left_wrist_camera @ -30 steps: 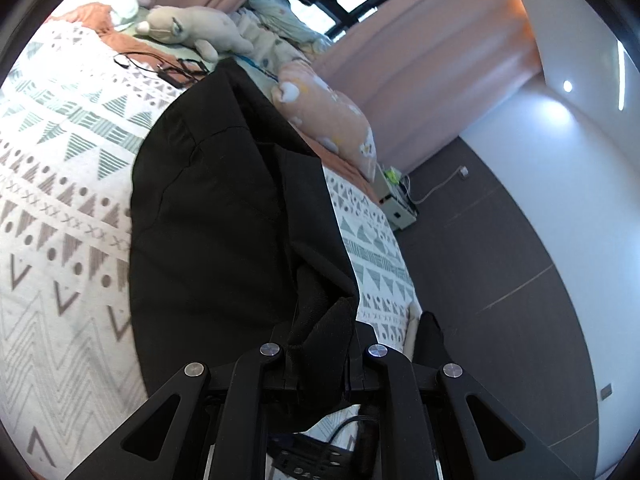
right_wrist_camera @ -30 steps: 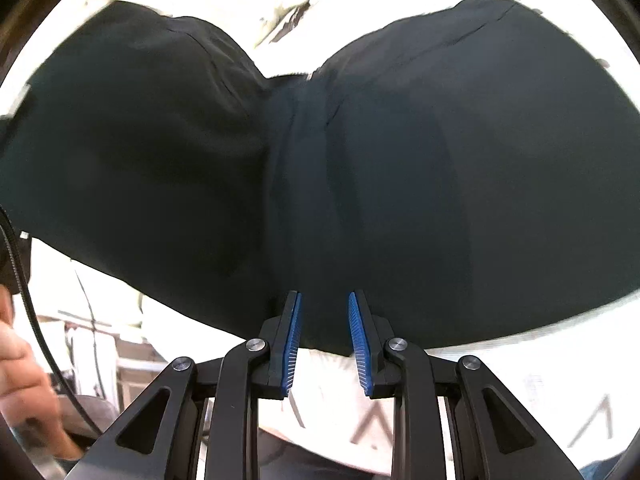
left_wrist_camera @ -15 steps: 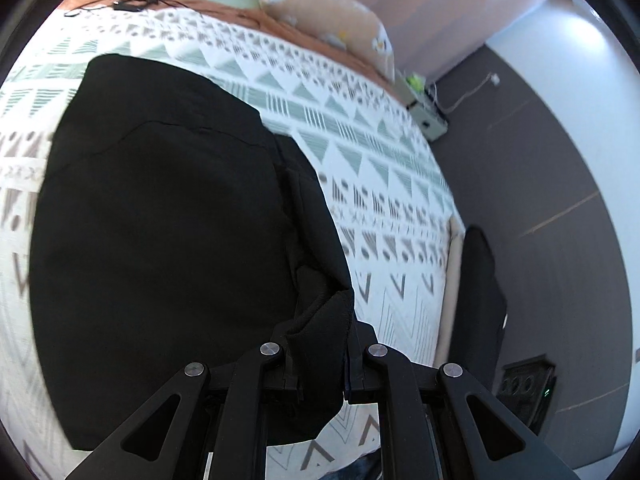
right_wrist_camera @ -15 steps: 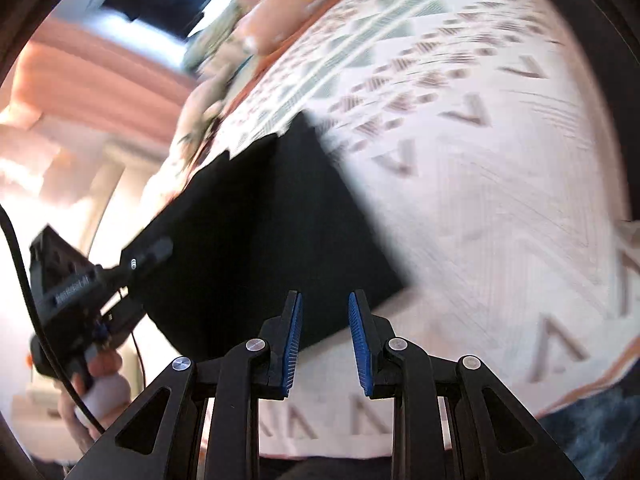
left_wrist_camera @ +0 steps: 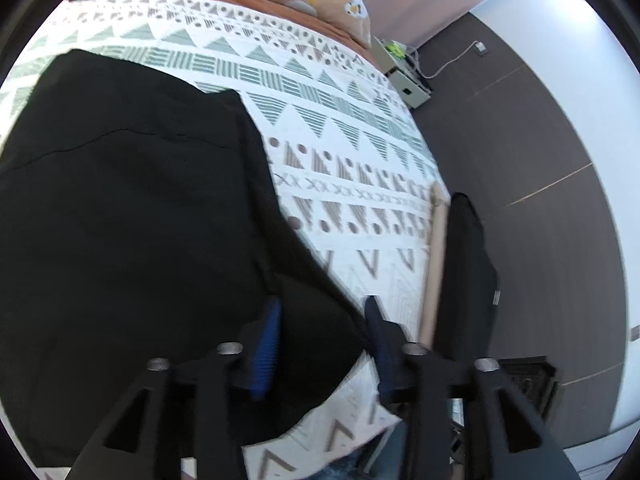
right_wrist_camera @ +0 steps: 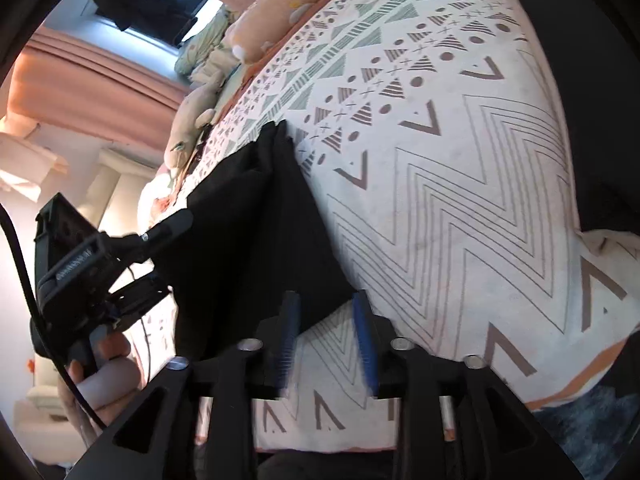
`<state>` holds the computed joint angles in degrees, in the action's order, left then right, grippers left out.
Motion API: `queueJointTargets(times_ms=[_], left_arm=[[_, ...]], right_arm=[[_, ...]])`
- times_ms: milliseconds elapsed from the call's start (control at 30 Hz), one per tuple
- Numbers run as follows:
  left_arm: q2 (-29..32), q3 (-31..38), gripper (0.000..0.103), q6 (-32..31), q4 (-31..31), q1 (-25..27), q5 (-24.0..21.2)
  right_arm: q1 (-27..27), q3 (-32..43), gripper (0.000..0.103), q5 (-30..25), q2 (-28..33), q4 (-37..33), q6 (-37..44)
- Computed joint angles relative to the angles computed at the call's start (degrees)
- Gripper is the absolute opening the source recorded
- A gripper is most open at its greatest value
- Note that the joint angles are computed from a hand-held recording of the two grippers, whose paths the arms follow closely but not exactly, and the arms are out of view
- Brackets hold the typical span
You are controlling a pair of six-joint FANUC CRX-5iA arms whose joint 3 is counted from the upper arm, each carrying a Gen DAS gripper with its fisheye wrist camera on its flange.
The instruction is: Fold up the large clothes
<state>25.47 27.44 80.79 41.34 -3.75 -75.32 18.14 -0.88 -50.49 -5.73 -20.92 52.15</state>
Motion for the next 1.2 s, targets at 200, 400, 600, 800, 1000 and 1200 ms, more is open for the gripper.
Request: queueJointTargets(times_ms=[200, 400, 600, 800, 1000, 1200], left_arm=[[-2.27, -0.67, 0.058, -1.01, -1.3, 2.29, -0.36], [-5.94, -3.65, 0.058, -0.21, -4.27, 7.0, 0.2], [-10.39, -8.5, 0.058, 0.56, -8.6, 12.36, 2.07], [-12.47, -12.1, 0.058, 2.3, -12.51, 15.25, 1.95], [-13.75, -16.41, 0.058, 1.31, -12.65, 16.22, 2.54], [-13.31, -18.44, 0.041, -2.64, -9.01, 15.61, 0.9]], right_arm=[[-0.35, 1.25, 0.067, 2.82, 1.18, -4.0, 2.33], [1.29, 4.84, 0.067, 3.37, 4.85, -6.2, 4.49], [4.07, 8.35, 0.067, 3.29, 9.18, -3.57, 4.14], [5.52, 7.48, 0.011, 6.34, 10.21, 1.54, 4.3], [4.12, 4.51, 0.008, 8.42, 8.43, 0.69, 5.02], [2.39, 1.46, 0.007, 9.39, 6.98, -0.2, 3.78]])
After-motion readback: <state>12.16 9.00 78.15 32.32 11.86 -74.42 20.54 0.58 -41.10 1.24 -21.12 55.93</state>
